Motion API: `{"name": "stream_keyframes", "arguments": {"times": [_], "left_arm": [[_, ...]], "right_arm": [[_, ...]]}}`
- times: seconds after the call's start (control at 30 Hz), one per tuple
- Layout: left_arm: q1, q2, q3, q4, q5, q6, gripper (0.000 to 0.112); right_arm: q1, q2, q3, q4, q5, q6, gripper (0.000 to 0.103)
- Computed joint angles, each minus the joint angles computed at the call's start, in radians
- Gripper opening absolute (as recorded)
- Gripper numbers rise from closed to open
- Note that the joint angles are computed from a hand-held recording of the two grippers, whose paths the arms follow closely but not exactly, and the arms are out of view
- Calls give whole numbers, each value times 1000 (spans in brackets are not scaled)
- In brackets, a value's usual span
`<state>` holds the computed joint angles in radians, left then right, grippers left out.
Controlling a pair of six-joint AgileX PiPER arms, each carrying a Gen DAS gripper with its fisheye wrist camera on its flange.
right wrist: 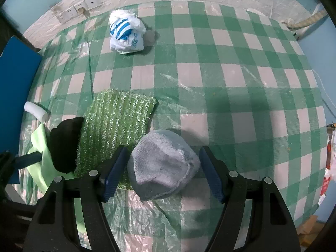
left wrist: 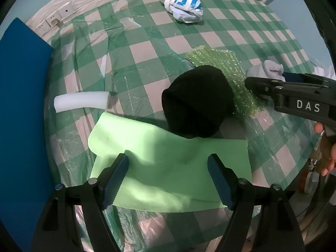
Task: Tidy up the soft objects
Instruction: 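Grasp the grey sock with the right gripper while the left gripper grasps the light-green cloth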
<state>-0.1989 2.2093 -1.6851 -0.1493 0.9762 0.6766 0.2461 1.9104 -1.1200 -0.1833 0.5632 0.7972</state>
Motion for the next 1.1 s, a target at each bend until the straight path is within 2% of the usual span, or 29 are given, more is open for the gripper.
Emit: {"name": "stream_keyframes", "arguments": {"times": [0.17,0.27,0.4,0.53,0.7,0.83,1.1], "left_arm": [[-8,-28,72,-25,-54,47,76],[-11,-55,119,-59,-77,92,63],[-17,-75,145,-86,-72,124,44],[-22,-91,165,-95,-69,141,11],[-11,-128,201,-94,-72,140,6],[20,-118,137,-115,-17,152,5],[58,-164,116,-164,0,182,5]], "right_arm": [[-1,0,17,24,-30,-34,55],[-2,-7,25,35,-33,-60,44],[4,-5,14,30,-28,-58,37],[15,-7,6,33,-19,-55,34],[19,-43,21,18,-18,-41,34],[40,-60,3,-28,2,-2,32],[80,-101,-8,-78,38,45,31]]}}
